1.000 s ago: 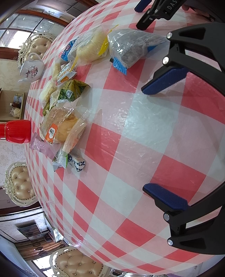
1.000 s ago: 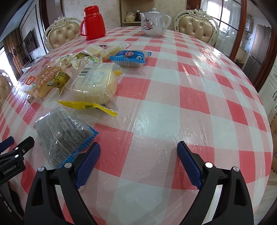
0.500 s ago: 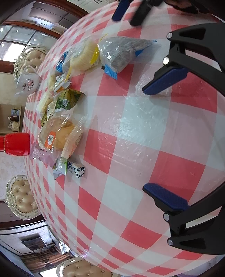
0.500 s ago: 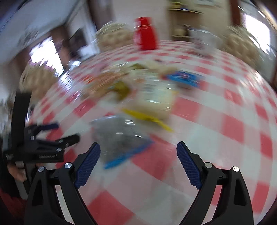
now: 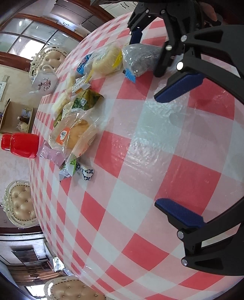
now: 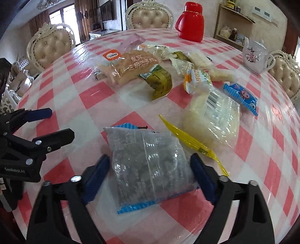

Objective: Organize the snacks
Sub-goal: 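Grasp the clear bag of dark snacks with the right gripper while the left gripper grasps the round bun package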

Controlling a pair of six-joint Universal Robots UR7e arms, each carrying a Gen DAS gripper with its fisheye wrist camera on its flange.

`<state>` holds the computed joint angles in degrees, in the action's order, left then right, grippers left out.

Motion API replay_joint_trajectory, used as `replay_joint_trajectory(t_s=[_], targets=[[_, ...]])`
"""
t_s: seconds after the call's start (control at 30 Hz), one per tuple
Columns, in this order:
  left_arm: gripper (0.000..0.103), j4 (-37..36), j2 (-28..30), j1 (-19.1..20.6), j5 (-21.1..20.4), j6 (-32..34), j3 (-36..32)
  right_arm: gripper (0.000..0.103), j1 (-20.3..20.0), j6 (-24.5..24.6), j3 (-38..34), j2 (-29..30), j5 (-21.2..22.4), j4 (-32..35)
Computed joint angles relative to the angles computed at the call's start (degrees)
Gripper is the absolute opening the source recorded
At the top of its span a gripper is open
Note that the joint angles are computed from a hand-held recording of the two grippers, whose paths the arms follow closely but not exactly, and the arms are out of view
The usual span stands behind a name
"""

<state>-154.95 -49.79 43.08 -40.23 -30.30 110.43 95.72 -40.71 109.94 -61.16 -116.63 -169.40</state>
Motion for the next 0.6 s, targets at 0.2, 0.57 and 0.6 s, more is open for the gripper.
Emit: replay_joint_trajectory(t_s=[0.2, 0.57, 0.6], targets=[[0.102, 1.4, 0.4, -0.1, 0.9, -0.8, -0.6, 0.054, -1.0, 0.3, 3.6, -2.7, 2.1, -5.5], [0.102, -1.3, 4.1, -2.1, -1.1, 4.8, -3.2, 0.054, -6.0, 5.5, 12.3, -11.8, 3.1, -20.9], [0.102, -1.7, 5.2, -2.3, -2.3, 6.1, -4.3, 0.054, -6.7, 6.6, 12.3, -12.4, 2.9, -21.3]])
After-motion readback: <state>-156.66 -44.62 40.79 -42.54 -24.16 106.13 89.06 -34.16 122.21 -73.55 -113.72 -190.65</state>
